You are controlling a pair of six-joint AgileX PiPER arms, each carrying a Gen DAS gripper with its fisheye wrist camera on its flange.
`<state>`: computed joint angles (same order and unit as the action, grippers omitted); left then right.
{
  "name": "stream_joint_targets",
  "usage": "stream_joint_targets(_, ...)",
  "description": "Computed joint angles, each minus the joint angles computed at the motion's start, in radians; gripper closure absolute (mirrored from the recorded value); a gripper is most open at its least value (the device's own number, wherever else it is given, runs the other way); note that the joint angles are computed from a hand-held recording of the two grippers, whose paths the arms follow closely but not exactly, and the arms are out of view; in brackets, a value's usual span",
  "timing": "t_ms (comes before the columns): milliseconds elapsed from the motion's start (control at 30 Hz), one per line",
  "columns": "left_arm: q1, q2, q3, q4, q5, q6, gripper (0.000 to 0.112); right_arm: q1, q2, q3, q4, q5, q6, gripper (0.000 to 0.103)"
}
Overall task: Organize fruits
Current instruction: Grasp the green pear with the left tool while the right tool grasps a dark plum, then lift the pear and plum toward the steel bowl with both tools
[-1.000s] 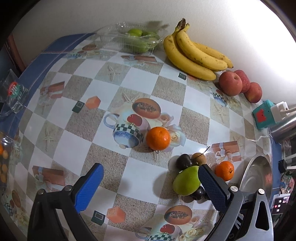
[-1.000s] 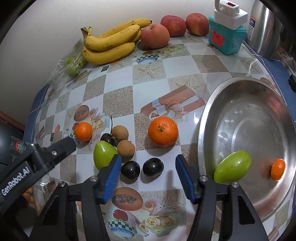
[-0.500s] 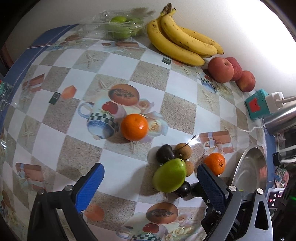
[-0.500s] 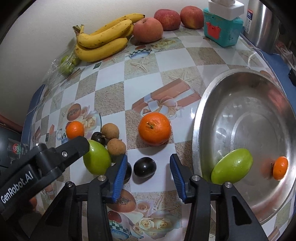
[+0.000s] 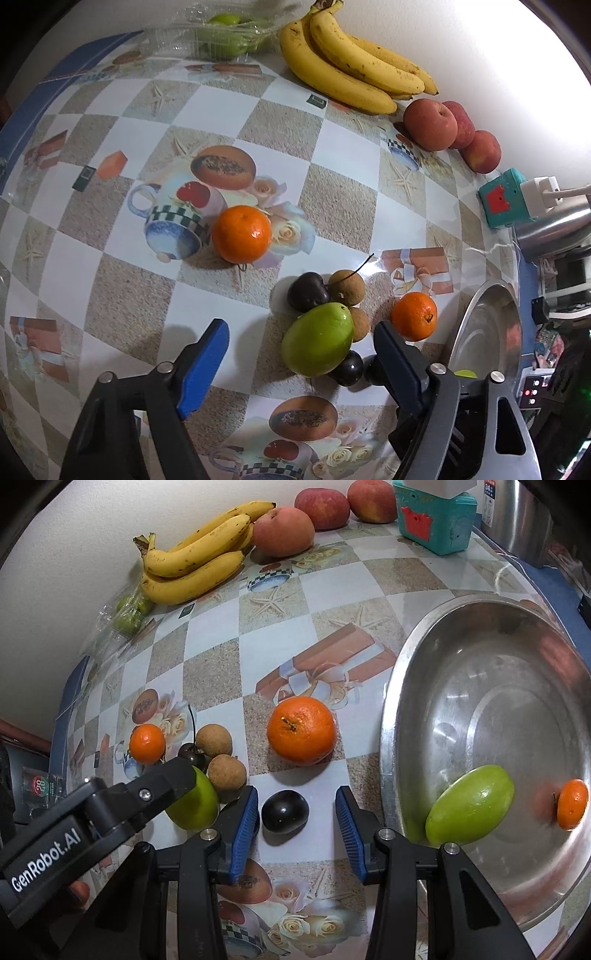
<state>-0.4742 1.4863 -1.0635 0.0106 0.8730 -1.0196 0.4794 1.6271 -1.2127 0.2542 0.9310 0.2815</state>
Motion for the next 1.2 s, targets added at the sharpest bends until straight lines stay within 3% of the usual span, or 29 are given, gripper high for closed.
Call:
stream_joint_targets(167, -0.002, 0.002, 0.004, -0.027, -0.017, 0.024, 0.038, 0.005, 0.003, -0.002, 0.005, 0.000, 0.001, 0.060)
stream_joint_targets(600, -0.005, 0.000, 0.015, -0.051, -0.039, 0.036, 0.066, 0.007, 0.015, -0.002, 0.023, 0.002, -0.007, 0.069)
stream_joint_targets(1200, 0.000, -0.011, 0.024, -0.060, -0.047, 0.028, 0.068, -0.001, 0.014, 0.001, 0.054, 0.004, -0.026, 0.074)
